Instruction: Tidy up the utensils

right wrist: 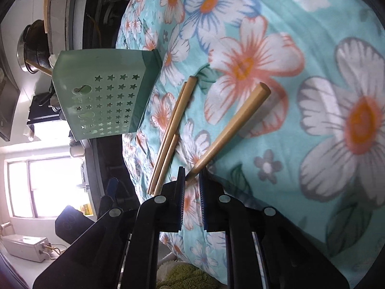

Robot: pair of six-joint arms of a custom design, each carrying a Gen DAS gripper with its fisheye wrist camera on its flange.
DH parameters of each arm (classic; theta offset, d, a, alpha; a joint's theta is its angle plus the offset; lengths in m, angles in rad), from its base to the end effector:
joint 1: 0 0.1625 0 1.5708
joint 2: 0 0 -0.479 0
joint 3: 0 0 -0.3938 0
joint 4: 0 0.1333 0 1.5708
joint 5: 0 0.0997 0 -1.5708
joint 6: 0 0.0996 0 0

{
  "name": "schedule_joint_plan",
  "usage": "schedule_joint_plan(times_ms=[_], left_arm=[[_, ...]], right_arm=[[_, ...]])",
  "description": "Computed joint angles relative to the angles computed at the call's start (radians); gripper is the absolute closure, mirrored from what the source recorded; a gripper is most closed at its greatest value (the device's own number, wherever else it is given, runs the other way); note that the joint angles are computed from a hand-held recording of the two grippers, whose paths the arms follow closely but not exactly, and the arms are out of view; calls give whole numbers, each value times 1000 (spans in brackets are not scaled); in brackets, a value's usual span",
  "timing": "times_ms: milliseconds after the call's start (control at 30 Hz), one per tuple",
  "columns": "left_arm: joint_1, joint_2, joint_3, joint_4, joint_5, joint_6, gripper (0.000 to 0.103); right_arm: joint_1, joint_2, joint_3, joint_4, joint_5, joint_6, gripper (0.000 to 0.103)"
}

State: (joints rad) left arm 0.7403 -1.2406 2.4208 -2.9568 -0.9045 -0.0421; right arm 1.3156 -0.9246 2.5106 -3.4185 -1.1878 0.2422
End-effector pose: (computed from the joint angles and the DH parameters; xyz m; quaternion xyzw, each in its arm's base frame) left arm -0.1778 -0.4264 0.1952 0.3300 0.8808 -0.2254 0.2538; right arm 0.0634 -0.4327 0.0877 0.2155 0.9495 -0.1293 0.1879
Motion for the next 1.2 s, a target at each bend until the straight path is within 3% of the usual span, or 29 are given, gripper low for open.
schedule_joint_plan(times_ms=[267,367,467,733,1200], left_arm=[[-65,133,6,33,61,154,71],[-47,159,-15,79,50,163,86],[-36,178,-27,100,42,170,93],[-31,214,-44,135,68,201,94],[4,309,-111,107,45,232,92]], right_arm=[[-21,9,12,-18,13,-16,91],[-27,16,11,-20,25,-17,91],[-30,20,15,-25,31,-21,91],[-50,25,17,-20,56,-38,92],[-47,20,15,-22,52,-31,92]])
